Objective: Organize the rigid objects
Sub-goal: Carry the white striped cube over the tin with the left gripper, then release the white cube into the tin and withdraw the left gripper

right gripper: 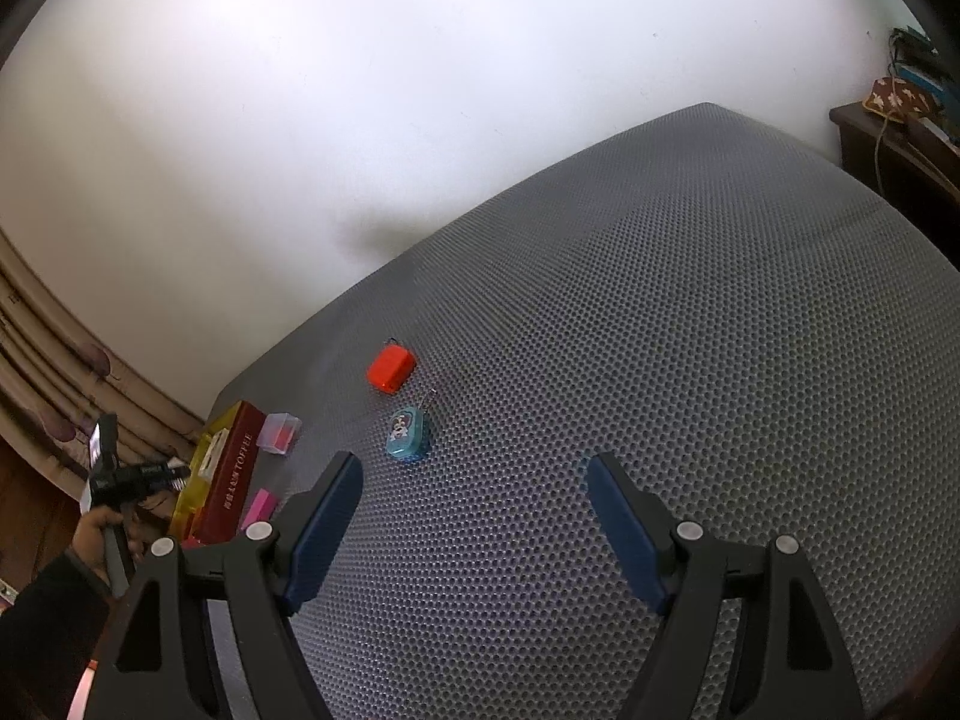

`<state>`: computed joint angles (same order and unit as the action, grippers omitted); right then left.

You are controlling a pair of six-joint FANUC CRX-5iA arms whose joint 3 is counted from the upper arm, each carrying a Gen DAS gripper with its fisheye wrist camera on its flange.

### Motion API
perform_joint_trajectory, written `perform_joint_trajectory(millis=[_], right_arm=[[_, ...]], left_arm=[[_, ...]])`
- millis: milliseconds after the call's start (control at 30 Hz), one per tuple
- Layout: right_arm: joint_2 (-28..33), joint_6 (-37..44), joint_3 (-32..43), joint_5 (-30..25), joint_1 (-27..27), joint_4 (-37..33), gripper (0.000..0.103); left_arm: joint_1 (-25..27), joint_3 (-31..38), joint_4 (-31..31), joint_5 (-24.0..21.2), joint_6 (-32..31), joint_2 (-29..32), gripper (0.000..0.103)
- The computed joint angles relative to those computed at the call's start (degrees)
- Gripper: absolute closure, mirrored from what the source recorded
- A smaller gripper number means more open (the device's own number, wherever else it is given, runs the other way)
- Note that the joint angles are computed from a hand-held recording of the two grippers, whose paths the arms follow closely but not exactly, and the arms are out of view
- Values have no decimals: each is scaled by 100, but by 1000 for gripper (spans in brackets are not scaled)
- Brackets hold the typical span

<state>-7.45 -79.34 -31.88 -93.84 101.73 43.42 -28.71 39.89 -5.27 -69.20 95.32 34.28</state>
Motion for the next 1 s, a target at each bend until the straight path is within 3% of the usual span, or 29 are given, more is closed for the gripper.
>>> perform_joint_trajectory(millis=[200, 467, 633, 667, 733, 767, 800, 1000], right_arm=[[44, 133, -15, 210, -123, -38, 23], [193, 551, 105, 419, -365, -244, 23], [403, 1013, 273, 678, -628, -377, 23], [454, 1168, 320, 767, -706, -412, 23], [500, 1379, 358, 931, -818, -436, 23], [514, 1471, 384, 962, -845, -467, 23], [542, 1604, 421, 1034, -918, -488, 23], [729, 2348, 601, 1487, -1494, -430, 23]], left_arm=[[39, -189, 29, 30, 88, 20, 77], [6, 97, 39, -188, 34, 329, 77], [84, -101, 143, -41, 74, 321, 76], [72, -162, 91, 36, 59, 277, 73], [43, -316, -13, 202, 36, 155, 50], [60, -595, 46, 505, 34, -37, 33], [71, -803, 71, 744, 51, -184, 24], [170, -2064, 537, 1971, -99, -1154, 18]])
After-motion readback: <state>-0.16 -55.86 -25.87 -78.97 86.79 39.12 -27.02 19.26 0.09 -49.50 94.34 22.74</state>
